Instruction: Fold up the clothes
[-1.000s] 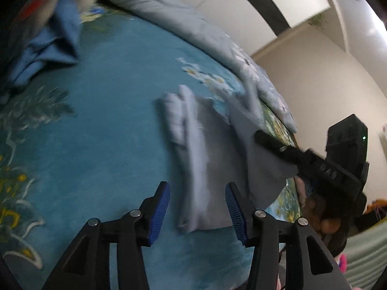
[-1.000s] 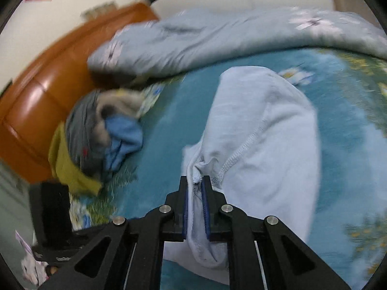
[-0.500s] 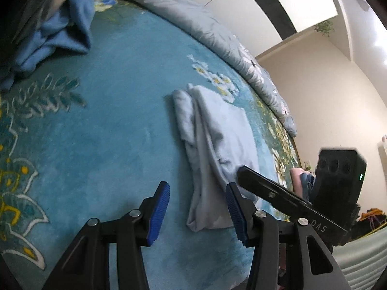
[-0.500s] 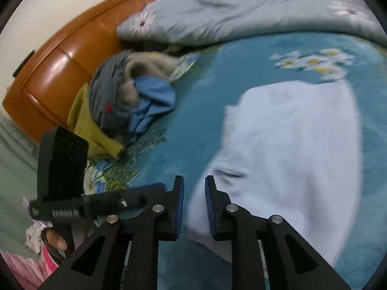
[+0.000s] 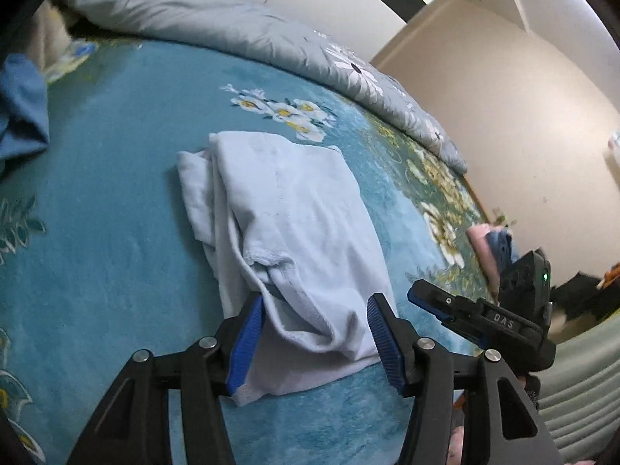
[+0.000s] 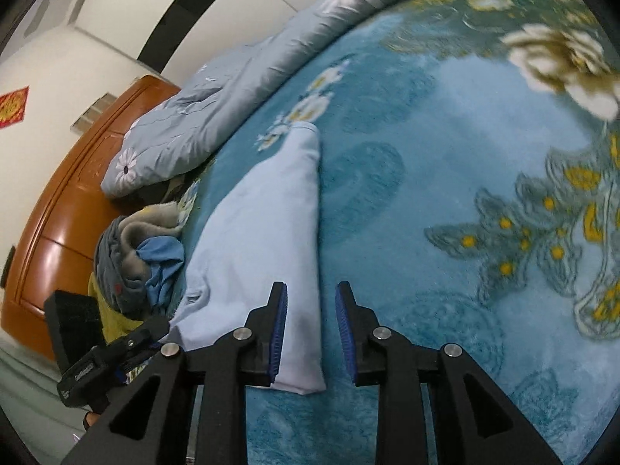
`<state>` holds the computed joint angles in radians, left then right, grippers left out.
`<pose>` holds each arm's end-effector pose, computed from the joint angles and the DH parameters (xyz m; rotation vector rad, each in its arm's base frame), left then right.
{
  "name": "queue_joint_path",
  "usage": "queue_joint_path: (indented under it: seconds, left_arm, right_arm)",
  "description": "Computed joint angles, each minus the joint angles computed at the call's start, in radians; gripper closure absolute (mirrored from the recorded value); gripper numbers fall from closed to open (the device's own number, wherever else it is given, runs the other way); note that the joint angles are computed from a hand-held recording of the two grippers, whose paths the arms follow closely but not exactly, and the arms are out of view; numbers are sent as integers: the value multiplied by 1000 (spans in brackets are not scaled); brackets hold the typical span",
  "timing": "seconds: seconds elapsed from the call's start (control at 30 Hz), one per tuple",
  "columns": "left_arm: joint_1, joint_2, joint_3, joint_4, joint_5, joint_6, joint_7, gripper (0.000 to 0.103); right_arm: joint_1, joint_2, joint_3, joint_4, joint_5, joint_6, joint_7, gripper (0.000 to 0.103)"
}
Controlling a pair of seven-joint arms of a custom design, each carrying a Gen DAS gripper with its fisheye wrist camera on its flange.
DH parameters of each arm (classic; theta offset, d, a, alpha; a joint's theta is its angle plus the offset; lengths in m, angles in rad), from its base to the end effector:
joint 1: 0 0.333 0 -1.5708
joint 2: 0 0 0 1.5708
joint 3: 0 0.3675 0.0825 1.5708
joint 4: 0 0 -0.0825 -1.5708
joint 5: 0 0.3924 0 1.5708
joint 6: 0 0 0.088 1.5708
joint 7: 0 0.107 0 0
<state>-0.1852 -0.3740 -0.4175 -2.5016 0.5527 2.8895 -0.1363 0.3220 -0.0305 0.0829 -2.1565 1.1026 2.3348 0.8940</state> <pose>0.3516 -0.2999 0.5237 -2.3958 1.2872 -1.1399 0.5099 0.2349 0.4872 -1.8995 1.3175 0.4557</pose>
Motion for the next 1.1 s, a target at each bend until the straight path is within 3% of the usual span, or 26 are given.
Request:
queue_joint_path:
  seconds: [0.17, 0.37, 0.5, 0.57, 0.63, 0.7, 0.73, 0.8, 0.9, 1.0, 1.1]
  left_arm:
    - [20, -18, -33, 38, 70, -95, -14, 44]
    - [-68, 66, 36, 65, 3, -98, 91, 44]
    - [-71, 55, 58, -16, -47, 52, 51, 44]
    - [-11, 36, 23, -67, -22, 202, 1, 45]
    - [96, 25, -53, -117, -23, 378, -38, 46]
    - [161, 25, -107, -149, -69, 472, -47, 48]
    - [164, 28, -111, -160, -93, 482, -49, 51]
    - [189, 31, -141, -186, -147, 519, -50, 73]
    - [213, 32, -178, -221, -227, 565, -42, 94]
    - [188, 7, -177, -238, -272, 534, -24, 96]
    - [194, 8, -205, -268, -330, 578, -5, 96]
  right_arm:
    - [-1, -1, -1, 3, 5, -32, -29, 77]
    - [-5, 1, -5, -8, 13, -40, -26, 76]
    - [-11, -3, -8, -16, 11, -51, -29, 76]
    - [-13, -2, -10, -18, 11, -56, -29, 75]
    - [-14, 0, -10, -20, 14, -61, -28, 74]
    - [-15, 3, -9, -21, 18, -69, -28, 73]
    - [-15, 3, -9, -20, 15, -77, -27, 73]
    - [-16, 1, -9, -23, 10, -86, -26, 73]
    - [-19, -2, -11, -25, 9, -91, -22, 73]
    - [-23, -4, -14, -28, 11, -91, -19, 73]
    - [-29, -6, -20, -32, 19, -104, -26, 73]
